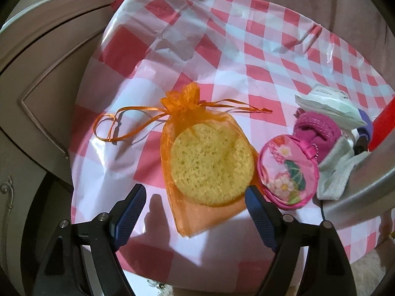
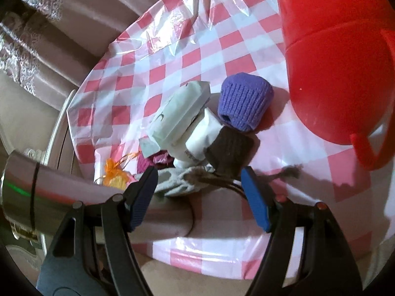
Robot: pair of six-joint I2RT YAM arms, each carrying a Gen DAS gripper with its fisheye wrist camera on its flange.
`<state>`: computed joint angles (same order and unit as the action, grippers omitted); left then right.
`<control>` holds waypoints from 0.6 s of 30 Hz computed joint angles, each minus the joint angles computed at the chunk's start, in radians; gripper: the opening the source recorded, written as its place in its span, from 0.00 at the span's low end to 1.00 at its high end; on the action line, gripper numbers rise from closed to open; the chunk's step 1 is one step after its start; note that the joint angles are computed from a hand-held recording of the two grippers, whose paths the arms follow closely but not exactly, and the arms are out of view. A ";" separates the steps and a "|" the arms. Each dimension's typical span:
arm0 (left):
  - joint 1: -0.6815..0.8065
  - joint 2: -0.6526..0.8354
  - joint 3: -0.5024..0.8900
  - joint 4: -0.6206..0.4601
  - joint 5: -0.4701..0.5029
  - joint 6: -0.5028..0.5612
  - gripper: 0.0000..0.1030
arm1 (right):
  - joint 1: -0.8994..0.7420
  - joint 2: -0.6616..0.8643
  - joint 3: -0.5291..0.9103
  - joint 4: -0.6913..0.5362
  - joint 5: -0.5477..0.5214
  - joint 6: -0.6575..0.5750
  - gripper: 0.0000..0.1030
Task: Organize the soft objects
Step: 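Grasp the orange mesh bag with the left tool while the right tool grasps the brown sock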
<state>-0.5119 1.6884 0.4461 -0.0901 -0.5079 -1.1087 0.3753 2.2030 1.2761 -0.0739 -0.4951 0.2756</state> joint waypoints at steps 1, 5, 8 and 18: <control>0.005 0.003 -0.003 0.013 0.001 0.009 0.81 | -0.001 0.014 0.009 0.007 0.004 0.018 0.71; 0.028 0.029 -0.007 0.069 0.007 0.049 0.81 | 0.004 0.057 0.051 0.007 0.025 0.053 0.71; 0.032 0.034 -0.013 0.096 0.005 0.065 0.81 | 0.016 0.078 0.065 0.022 0.052 0.056 0.71; 0.052 0.085 -0.028 0.205 0.031 0.131 0.81 | 0.043 0.162 0.130 0.043 0.107 0.047 0.70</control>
<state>-0.4595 1.7733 0.4181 0.1152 -0.4772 -0.9780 0.4180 2.3655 1.4066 -0.0304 -0.3883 0.3228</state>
